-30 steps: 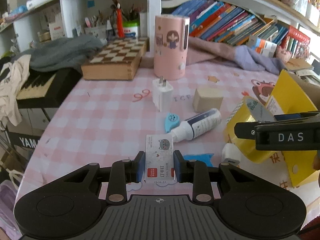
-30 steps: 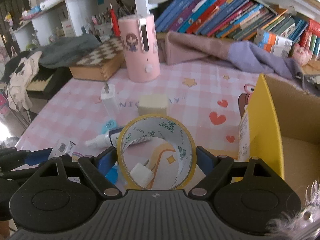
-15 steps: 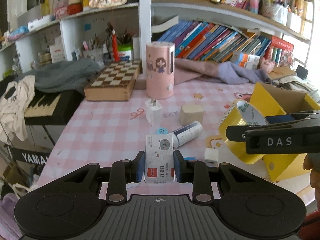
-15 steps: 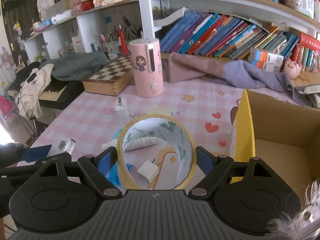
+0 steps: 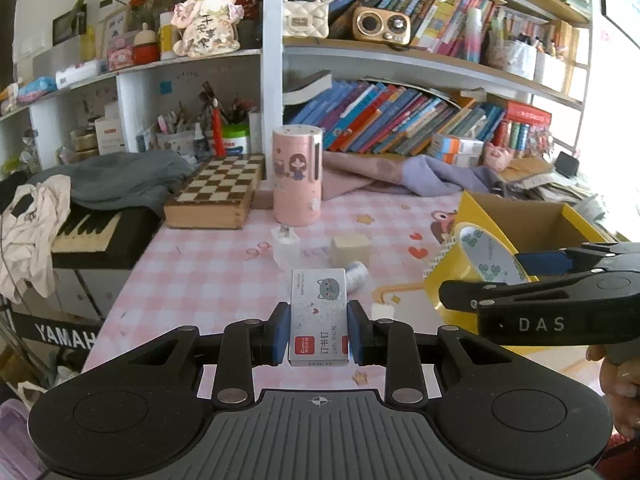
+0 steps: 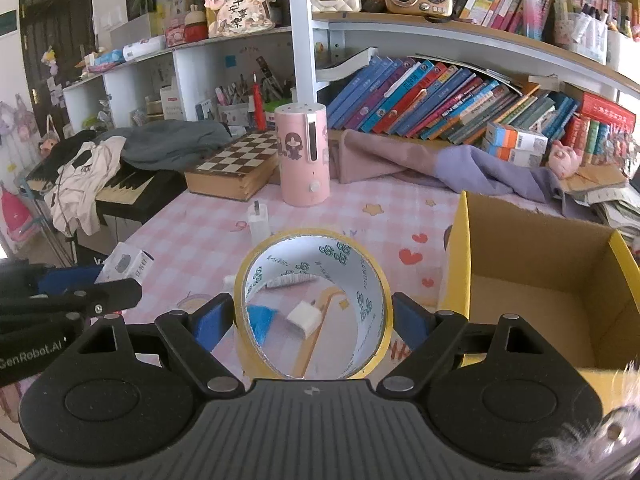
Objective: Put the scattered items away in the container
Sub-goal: 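Carry the tape roll and card box with both tools toward the yellow box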
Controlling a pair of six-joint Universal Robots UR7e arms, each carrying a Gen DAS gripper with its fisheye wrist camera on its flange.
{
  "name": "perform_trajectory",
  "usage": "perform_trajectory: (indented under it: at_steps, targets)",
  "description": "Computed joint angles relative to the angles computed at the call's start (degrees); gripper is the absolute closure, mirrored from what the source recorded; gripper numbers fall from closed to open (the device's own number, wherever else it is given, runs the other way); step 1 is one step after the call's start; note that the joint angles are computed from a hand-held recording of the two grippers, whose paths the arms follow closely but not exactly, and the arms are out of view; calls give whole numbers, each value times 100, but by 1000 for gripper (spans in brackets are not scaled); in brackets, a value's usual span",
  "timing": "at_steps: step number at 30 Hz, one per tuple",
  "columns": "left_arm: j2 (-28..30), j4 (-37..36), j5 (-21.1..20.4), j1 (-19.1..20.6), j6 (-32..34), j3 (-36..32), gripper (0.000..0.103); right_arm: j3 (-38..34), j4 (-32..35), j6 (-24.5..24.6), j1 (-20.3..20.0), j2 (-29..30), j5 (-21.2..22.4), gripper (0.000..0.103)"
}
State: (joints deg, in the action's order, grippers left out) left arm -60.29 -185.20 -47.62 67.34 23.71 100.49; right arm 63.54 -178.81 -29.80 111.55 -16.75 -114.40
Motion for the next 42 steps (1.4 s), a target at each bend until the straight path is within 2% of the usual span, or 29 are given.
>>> perform_trajectory:
  at_steps: [10, 19, 25, 33, 42]
  targets:
    - [-618, -182, 103, -243, -279, 1077, 75, 1416, -749, 213, 148, -565, -150, 19]
    - [-1072, -10, 69, -423, -648, 1802, 75, 2414, -1193, 675, 235, -978, -542, 19]
    - [-1174, 69, -72, -501, -713, 1968, 75, 2757, -1161, 1287, 207, -1237, -830, 19]
    - [-1106, 302, -468, -555, -657, 1972, 75, 3203, -1515, 1348, 205, -1492, -1172, 19]
    - [-836, 559, -956, -642, -390, 1817, 75, 3695, -1927, 1728, 116, -1800, -1667, 19]
